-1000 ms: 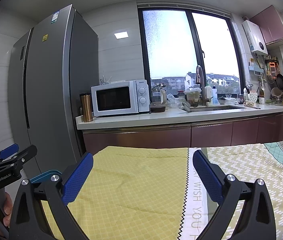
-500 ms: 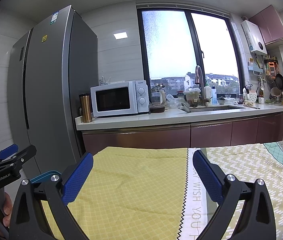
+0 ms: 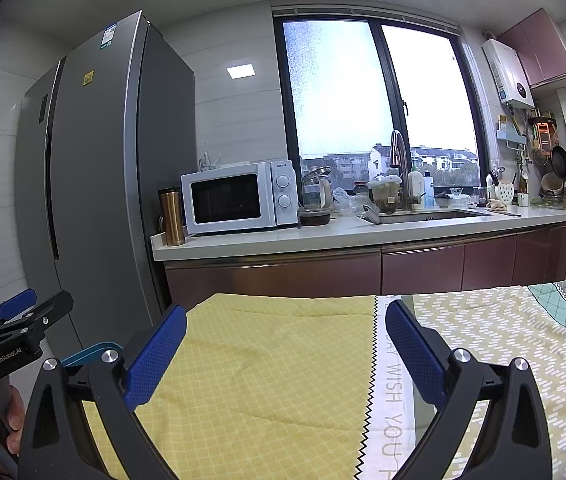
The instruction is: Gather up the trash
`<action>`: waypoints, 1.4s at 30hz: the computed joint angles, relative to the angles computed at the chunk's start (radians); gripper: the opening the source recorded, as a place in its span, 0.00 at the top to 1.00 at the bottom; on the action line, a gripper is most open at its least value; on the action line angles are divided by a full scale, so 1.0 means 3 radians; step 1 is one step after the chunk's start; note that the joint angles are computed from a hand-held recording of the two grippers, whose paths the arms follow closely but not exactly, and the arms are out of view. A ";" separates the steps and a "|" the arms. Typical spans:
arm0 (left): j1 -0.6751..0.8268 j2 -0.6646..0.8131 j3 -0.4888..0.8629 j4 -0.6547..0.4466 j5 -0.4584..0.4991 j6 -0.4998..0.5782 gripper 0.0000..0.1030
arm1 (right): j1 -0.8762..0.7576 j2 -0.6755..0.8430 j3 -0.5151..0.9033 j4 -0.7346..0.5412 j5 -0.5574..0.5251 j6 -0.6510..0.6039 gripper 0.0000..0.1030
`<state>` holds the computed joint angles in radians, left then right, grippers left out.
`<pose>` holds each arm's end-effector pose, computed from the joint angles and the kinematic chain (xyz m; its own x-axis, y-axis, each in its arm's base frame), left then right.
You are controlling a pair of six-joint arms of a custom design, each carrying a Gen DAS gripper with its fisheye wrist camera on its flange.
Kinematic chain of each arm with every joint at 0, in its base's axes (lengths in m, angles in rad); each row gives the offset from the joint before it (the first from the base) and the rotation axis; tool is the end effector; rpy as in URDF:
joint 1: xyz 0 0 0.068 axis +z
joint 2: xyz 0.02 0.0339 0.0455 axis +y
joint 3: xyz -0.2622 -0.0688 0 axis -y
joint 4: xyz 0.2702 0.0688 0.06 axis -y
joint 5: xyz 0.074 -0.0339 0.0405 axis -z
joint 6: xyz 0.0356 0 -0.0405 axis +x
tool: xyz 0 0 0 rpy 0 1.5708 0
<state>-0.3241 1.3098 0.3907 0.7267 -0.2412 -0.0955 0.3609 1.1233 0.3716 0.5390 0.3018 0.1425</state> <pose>0.2591 -0.0781 0.1676 -0.1887 -0.0343 -0.9814 0.0693 0.9964 -0.0481 0.2381 0.0785 0.1864 -0.2048 0.0676 -0.9765 -0.0366 0.9964 0.0767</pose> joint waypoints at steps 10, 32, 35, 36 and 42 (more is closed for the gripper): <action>0.0012 -0.0005 0.0013 -0.0032 0.0007 0.0006 0.05 | -0.0005 -0.0001 0.0012 -0.0029 -0.0009 0.0015 0.06; -0.0005 0.0102 0.0071 -0.0009 -0.0022 0.0006 0.05 | -0.0013 0.0052 0.0037 -0.0021 -0.0013 0.0043 0.06; 0.0000 0.0116 0.0071 0.0006 -0.0017 0.0013 0.05 | -0.0018 0.0071 0.0030 0.0007 -0.0017 0.0046 0.06; 0.0001 0.0115 0.0071 0.0004 -0.0014 0.0013 0.05 | -0.0018 0.0072 0.0028 0.0015 -0.0017 0.0046 0.06; 0.0009 0.0133 0.0073 0.0015 -0.0006 0.0012 0.05 | -0.0008 0.0081 0.0025 0.0018 -0.0003 0.0058 0.06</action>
